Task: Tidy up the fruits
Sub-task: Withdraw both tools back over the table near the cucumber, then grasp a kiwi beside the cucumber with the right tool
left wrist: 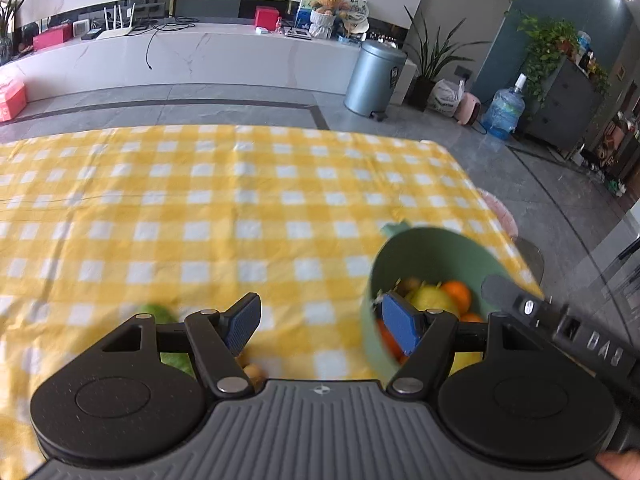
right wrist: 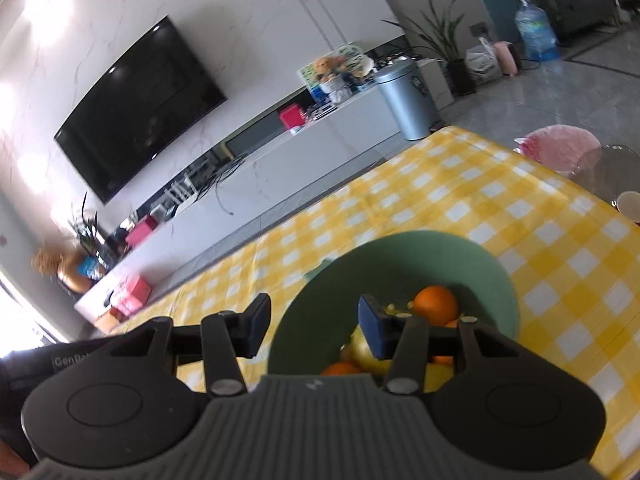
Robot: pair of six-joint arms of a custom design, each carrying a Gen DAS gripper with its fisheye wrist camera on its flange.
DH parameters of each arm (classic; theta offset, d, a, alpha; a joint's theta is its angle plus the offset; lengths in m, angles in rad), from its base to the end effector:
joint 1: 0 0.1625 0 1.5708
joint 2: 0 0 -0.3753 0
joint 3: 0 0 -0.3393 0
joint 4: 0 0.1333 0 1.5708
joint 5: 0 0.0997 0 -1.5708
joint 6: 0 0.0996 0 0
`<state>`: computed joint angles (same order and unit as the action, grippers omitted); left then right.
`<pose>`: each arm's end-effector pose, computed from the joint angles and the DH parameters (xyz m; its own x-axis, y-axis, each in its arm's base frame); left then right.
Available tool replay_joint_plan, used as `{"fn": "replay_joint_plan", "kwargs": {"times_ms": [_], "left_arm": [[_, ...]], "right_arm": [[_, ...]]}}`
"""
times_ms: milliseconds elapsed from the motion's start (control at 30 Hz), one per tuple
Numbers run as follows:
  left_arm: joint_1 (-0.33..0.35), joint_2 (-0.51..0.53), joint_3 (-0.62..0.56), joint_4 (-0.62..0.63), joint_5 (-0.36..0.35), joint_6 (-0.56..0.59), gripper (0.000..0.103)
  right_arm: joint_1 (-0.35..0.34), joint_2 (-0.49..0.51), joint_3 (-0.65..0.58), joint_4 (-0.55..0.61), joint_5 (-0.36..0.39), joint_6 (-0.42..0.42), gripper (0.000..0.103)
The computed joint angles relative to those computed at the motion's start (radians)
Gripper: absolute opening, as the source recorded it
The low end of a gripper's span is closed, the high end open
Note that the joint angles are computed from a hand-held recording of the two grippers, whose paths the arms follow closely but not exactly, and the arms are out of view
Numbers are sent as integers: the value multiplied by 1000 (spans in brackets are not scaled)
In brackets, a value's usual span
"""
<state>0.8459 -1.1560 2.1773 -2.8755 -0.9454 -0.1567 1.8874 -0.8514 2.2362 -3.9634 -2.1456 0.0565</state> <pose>-0.1528 -0.4615 0.1670 -0.8060 0.2978 -0.5115 0.5172 0.7747 -0.3639 0.2103 -0.3877 0.1510 -0.9486 0.2040 0.2420 -0.1128 0.4965 -0.8607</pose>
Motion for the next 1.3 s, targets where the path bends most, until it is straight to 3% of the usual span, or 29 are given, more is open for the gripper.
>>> {"fn": "replay_joint_plan", "kwargs": {"times_ms": [67, 200, 333, 467, 600, 833, 1067, 1233, 1300], "left_arm": [[-2, -39, 34, 3, 11, 5, 81], [18, -116, 89, -6, -2, -5, 81], [55, -180, 109, 45, 6, -62, 76], [90, -199, 140, 10, 50, -46, 76], [183, -196, 127, -19, -28, -18, 76], [263, -164, 97, -15, -68, 59, 77], [282, -123, 96, -36, -75, 99, 77], [290, -109, 93, -36, -58, 105, 77], [285, -101, 98, -47, -35, 111, 77]], "right_arm": [[19, 10, -5, 11, -8, 4, 53], [68, 58, -32, 23, -49, 14, 53], [95, 91, -65, 64, -31, -31, 36], [103, 110, -99, 145, -8, -44, 34], [110, 143, -157, 273, 8, -47, 34], [124, 216, -277, 536, -83, -17, 33], [92, 248, -319, 625, -86, 39, 33], [81, 261, -324, 602, -87, 63, 34], [67, 259, -321, 600, -66, 112, 34]]}}
